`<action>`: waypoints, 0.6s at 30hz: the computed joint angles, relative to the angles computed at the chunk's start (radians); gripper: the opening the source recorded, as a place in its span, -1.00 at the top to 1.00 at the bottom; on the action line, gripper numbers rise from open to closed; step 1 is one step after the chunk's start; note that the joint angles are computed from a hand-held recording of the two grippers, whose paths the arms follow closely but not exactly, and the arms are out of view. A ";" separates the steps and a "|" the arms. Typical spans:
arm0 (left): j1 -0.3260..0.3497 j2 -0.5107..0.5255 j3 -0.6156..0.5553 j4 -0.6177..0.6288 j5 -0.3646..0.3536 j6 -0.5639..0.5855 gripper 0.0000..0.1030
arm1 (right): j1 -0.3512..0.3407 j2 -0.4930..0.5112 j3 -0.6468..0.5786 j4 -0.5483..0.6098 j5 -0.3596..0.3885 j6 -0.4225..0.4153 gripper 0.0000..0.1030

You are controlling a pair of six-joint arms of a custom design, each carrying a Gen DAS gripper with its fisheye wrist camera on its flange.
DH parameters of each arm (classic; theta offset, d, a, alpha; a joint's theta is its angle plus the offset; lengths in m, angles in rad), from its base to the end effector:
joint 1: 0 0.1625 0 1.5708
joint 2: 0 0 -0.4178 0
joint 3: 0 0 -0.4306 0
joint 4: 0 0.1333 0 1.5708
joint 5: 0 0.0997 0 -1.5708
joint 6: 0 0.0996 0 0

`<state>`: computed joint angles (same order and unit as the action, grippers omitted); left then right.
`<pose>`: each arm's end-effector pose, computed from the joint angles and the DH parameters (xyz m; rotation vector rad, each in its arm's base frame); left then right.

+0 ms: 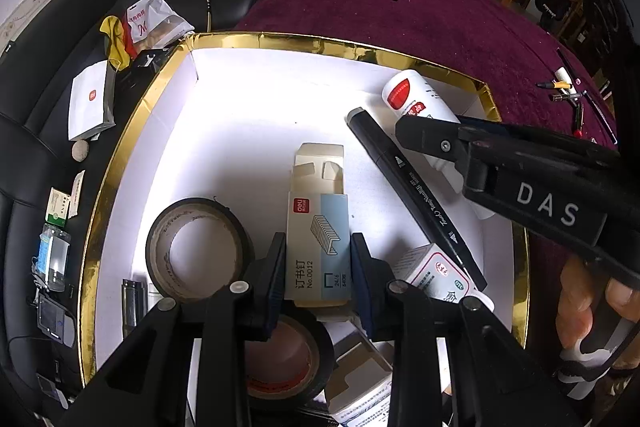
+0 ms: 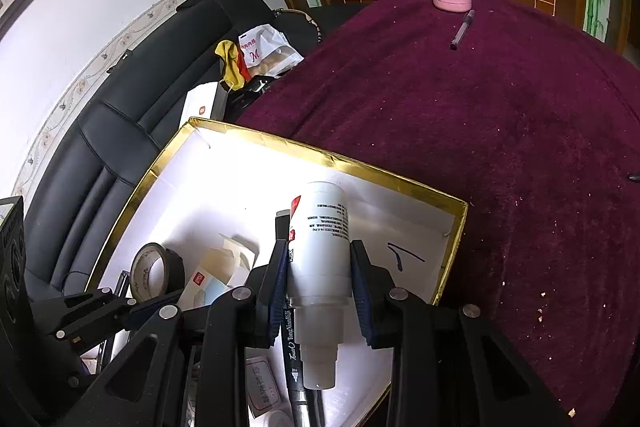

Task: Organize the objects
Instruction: 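Lower the staple box into the tray with the left gripper while the right gripper releases the spray bottle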

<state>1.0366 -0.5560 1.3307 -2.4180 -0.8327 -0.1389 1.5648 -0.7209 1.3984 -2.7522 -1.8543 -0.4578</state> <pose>-0.2183 -0.7624 0.0155 0.4454 2.3981 -0.3950 0.1007 -0.7835 0.1328 0.5071 -2.6483 0.5867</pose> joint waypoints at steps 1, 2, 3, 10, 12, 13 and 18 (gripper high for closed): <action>0.000 0.000 0.000 0.000 0.000 0.000 0.42 | 0.000 0.000 -0.001 0.000 0.000 0.000 0.36; 0.000 0.000 0.000 -0.001 -0.001 0.001 0.42 | 0.000 0.000 -0.001 -0.002 0.001 0.001 0.36; 0.000 0.000 0.000 -0.001 0.000 0.000 0.42 | -0.001 -0.001 0.001 -0.004 0.004 0.005 0.36; 0.000 -0.001 0.002 0.001 -0.002 0.002 0.42 | -0.013 -0.021 0.016 0.003 0.055 0.031 0.18; 0.004 -0.005 0.003 0.000 -0.029 0.007 0.39 | -0.012 -0.037 0.037 -0.019 0.069 0.020 0.05; 0.006 -0.006 0.002 0.002 -0.041 0.005 0.33 | -0.010 -0.046 0.050 -0.030 0.076 0.012 0.03; 0.001 -0.025 0.027 -0.035 -0.035 -0.014 0.22 | -0.014 -0.129 0.153 -0.095 0.150 0.001 -0.28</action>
